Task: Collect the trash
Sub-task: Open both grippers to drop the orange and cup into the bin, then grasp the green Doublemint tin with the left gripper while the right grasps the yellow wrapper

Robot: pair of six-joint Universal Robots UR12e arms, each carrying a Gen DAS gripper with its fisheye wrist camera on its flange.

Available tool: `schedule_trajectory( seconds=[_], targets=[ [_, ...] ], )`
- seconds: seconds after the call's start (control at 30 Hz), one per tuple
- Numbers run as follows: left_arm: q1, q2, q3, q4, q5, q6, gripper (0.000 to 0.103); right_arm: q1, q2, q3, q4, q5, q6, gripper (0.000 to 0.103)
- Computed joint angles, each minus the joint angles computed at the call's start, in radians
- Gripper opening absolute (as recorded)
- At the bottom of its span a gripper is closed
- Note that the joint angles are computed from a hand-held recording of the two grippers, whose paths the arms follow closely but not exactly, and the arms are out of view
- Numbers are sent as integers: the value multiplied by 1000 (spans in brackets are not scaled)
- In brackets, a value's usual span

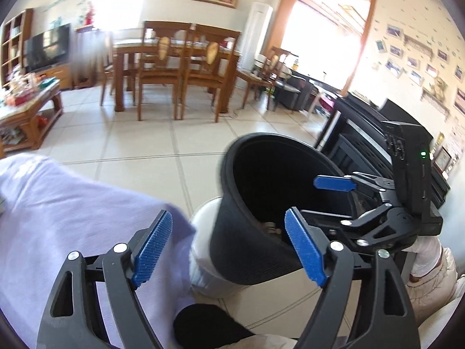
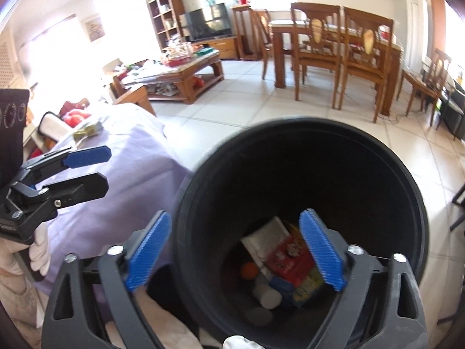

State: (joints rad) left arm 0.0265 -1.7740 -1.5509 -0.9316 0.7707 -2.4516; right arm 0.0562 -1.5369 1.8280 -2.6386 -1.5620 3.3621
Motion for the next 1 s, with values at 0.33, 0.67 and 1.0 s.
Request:
schedule_trajectory(
  seconds=[0.33, 0.67, 1.0],
  targets=[
    [101, 6, -24, 146, 70, -130, 98, 101, 127, -159, 13, 21, -105, 98],
    [189, -41, 36, 146, 239, -208, 98, 188, 291, -367, 50, 84, -247, 98],
    [238, -96, 105, 141, 300, -240, 98, 236, 437, -585, 176, 97, -340, 98]
  ],
)
